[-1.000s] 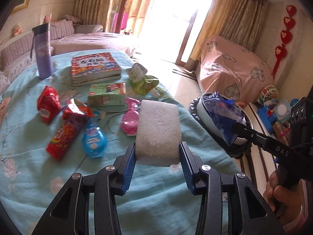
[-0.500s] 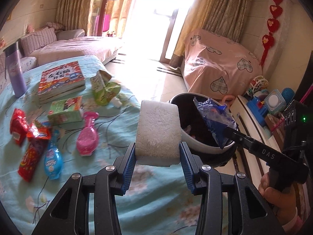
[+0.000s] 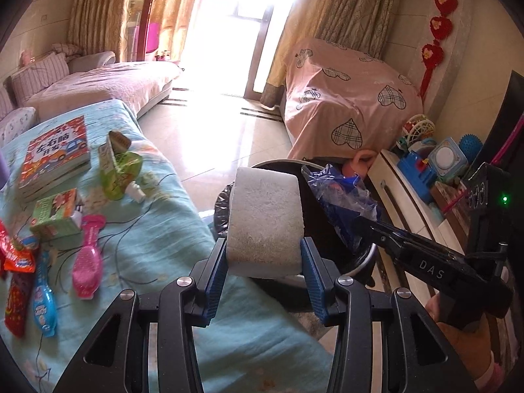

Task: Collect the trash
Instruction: 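Carry the foam block and blue bag over the bin and open both tools, then move both open tools back over the table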

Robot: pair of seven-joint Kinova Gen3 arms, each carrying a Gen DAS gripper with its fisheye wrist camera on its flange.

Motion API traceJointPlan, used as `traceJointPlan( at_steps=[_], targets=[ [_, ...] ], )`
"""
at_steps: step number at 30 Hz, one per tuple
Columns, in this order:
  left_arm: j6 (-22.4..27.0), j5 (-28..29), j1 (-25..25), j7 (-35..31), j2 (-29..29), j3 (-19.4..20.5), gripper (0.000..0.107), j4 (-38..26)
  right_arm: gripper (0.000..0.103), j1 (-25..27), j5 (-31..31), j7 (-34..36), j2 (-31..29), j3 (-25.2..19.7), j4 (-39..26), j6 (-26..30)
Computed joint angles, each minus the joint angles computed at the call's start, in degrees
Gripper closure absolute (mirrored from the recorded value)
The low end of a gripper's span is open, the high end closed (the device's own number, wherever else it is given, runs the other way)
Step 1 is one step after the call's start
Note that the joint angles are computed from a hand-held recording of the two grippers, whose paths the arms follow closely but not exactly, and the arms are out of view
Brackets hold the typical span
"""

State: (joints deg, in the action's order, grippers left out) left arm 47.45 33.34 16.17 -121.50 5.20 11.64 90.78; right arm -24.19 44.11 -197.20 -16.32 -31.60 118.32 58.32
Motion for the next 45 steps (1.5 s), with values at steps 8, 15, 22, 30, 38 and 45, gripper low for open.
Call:
traceJointPlan(
  at_steps=[8, 15, 22, 30, 38, 45],
  targets=[
    [-1.7, -5.8, 3.3, 6.3, 4.2, 1.5, 0.064, -3.6, 0.074, 0.9, -1.3, 3.6, -0.8, 2.2, 0.2, -0.7],
    [-1.7, -9.3, 5.3, 9.9, 6.9, 2.5, 0.062, -6.3, 0.073, 2.9, -3.2, 7.3, -0.9, 3.8, 0.5, -2.5],
    [-0.3, -11.8, 6.2, 13.2, 8.7, 2.8, 0.053, -8.4, 0.065, 4.5, -5.0, 9.1, -1.2, 4.2, 0.8, -3.7],
    [-0.3, -7.5, 2.6, 10.8, 5.5, 2.4, 0.046, -4.5, 0.043, 6.0, -4.8, 6.7, -1.8, 1.2, 1.3, -3.5],
    [0.3, -0.8, -3.0, 3.8, -2.0, -1.5, 0.044, 4.4, 0.025, 4.6, 0.5, -2.0, 0.1, -4.3, 0.1, -2.1],
    [2.2, 1.3, -6.5, -0.3, -8.6, -6.8, 0.044, 10.5, 0.023, -0.7, 6.4, -8.4, 7.2, -6.4, -3.1, -1.4]
  ],
)
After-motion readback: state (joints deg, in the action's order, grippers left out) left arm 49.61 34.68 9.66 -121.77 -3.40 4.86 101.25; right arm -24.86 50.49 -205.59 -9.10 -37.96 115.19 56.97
